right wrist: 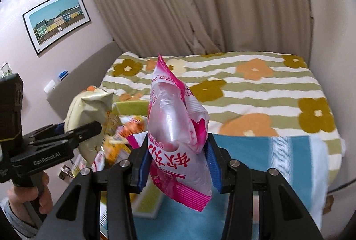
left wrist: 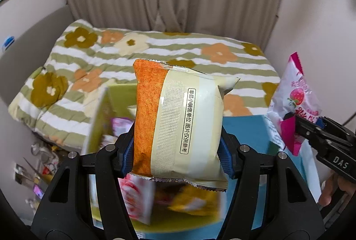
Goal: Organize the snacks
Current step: 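Drop both bags into the box from both grippers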
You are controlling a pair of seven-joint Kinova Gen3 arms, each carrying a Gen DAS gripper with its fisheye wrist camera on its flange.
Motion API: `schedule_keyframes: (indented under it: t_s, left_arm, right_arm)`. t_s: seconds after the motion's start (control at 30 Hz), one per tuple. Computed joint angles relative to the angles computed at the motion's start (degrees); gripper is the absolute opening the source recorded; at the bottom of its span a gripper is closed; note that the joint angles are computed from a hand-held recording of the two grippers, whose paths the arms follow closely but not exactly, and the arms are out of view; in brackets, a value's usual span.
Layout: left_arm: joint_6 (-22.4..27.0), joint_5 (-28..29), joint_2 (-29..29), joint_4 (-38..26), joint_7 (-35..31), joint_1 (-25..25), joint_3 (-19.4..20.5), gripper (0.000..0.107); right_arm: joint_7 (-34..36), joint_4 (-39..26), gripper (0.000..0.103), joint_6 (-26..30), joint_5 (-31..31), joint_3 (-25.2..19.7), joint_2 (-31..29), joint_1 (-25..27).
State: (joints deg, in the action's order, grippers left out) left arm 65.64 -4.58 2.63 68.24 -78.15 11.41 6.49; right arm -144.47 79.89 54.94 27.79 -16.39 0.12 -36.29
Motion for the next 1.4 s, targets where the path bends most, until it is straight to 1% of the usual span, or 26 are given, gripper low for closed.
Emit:
schedule_keyframes:
  t_s: [0.07,0.13,0.27,0.33,0.37,0.4,0.43,0.47,0.5,0.57,0.7,0.93,1.0,1.03,1.07,1.1,1.13,1.17,1.27,1.4]
  left_arm:
    - [0.3,2.0,1.9,-1.5,-3.4,-2.2,-1.5,0.058]
    - [1.0,4.3,4.3,-3.5,-6.7,-4.5,-2.5,0.058]
    - [3.4,8.3,9.6,-7.9,-11.7,-8.2,-3.2,0.058]
    - [4.9,9.5,12.2,-10.0,-13.3,-9.4,-3.3,0.062]
    - [5.9,10.1,13.4,-11.1,-14.1,-9.8,-3.1,0.073]
    - [6.5,10.4,14.3,-11.8,-14.7,-10.2,-3.1,0.091]
    - [6.4,10.1,14.8,-11.9,-15.0,-10.2,-3.3,0.098]
    - [5.3,10.0,14.6,-11.0,-15.7,-10.4,-3.5,0.102]
    - [4.7,10.8,14.4,-10.2,-17.0,-11.1,-3.3,0.102]
    - [5.4,11.7,14.6,-9.9,-18.8,-12.0,-3.2,0.102]
    - [5.9,13.9,14.2,-8.2,-21.9,-13.9,-3.2,0.102]
    - [5.6,16.4,13.1,-6.8,-24.2,-15.8,-3.7,0.102]
    - [5.5,16.7,13.0,-6.9,-24.6,-16.1,-3.8,0.102]
    - [5.4,17.3,12.9,-6.7,-25.1,-16.6,-3.8,0.102]
    - [5.4,17.6,12.8,-6.6,-25.3,-16.7,-3.7,0.102]
    - [5.3,18.0,12.6,-6.3,-25.6,-16.9,-3.7,0.102]
    - [5.2,18.1,12.5,-6.1,-25.8,-17.0,-3.8,0.102]
    - [5.4,18.0,12.5,-6.0,-25.9,-16.9,-3.8,0.102]
    - [5.3,18.1,12.0,-5.2,-26.5,-16.9,-3.8,0.102]
    - [5.4,18.6,11.5,-4.7,-27.3,-17.1,-3.9,0.102]
  right_arm:
    - [0.1,-3.6,0.041,0.3,0.7,0.1,3.5,-0.8]
    - [0.4,-7.0,0.041,1.3,1.3,1.1,6.7,-2.5]
    - [0.6,-14.9,0.041,4.7,1.5,3.8,13.1,-6.3]
    - [0.7,-17.8,0.041,6.5,1.2,5.3,15.2,-7.8]
    - [0.8,-19.2,0.041,7.3,1.0,6.1,16.2,-8.5]
    - [0.7,-20.1,0.041,7.9,0.7,6.9,16.9,-9.1]
    - [0.7,-20.7,0.041,8.3,0.4,7.7,17.4,-9.6]
    - [0.7,-21.5,0.041,8.9,0.1,8.5,18.1,-10.1]
    - [0.7,-22.4,0.041,9.5,-0.4,9.2,18.9,-10.5]
    - [0.8,-23.9,0.041,10.6,-1.1,10.4,20.0,-11.0]
    - [1.7,-28.4,0.041,15.0,-1.0,12.3,22.8,-12.9]
    - [5.9,-38.9,0.043,22.6,-2.6,15.0,29.0,-13.8]
    - [7.8,-42.4,0.046,24.5,-4.0,15.4,31.2,-13.5]
    - [8.9,-43.8,0.053,25.2,-5.0,15.6,32.2,-13.1]
    - [9.7,-45.8,0.067,26.7,-5.5,15.9,33.3,-13.1]
    - [10.0,-46.8,0.076,27.6,-5.8,16.6,34.2,-13.4]
    - [9.8,-46.8,0.091,27.5,-5.9,17.1,34.5,-13.8]
    - [9.6,-45.7,0.096,26.7,-6.0,17.4,34.0,-14.1]
    - [7.7,-40.3,0.096,23.3,-3.5,18.4,31.7,-16.4]
    - [6.9,-38.5,0.096,22.3,-1.9,18.0,30.8,-17.3]
